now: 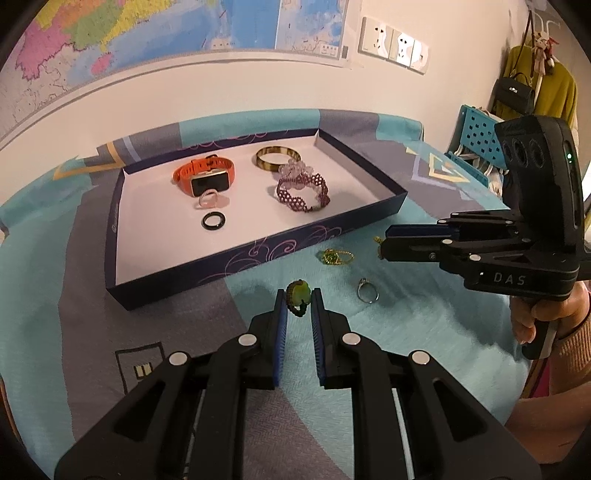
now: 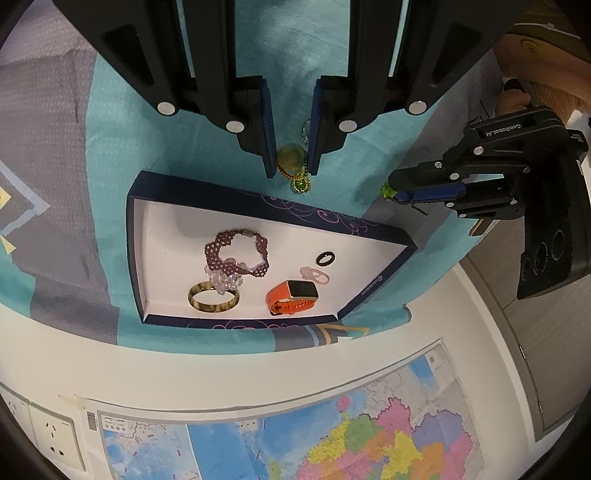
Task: Organize jewelry
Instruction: 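Carry the green-stone ring and green pendant into the box with both tools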
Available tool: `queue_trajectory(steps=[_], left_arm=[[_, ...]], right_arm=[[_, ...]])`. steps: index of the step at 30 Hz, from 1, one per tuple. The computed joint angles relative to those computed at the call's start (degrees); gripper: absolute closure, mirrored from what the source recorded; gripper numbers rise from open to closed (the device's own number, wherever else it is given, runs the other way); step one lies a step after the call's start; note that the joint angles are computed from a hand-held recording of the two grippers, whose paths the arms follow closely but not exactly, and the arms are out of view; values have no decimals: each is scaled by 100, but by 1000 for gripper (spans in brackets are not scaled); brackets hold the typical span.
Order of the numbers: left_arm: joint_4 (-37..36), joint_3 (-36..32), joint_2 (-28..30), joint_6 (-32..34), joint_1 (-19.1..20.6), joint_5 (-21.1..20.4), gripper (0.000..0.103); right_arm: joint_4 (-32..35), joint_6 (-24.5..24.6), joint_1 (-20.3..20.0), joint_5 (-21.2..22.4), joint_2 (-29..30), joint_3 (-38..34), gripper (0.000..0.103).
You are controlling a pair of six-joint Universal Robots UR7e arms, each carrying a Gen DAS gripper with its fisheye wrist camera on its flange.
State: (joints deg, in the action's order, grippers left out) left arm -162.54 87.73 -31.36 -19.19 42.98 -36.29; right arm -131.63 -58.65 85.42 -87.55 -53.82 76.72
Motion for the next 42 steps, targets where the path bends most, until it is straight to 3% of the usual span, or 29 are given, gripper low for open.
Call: queue_trajectory(steps=[42], left_arm=[[-411, -68, -8, 269, -49, 265, 90]], right_arm=[[-13, 4, 105, 211, 97, -182, 88]])
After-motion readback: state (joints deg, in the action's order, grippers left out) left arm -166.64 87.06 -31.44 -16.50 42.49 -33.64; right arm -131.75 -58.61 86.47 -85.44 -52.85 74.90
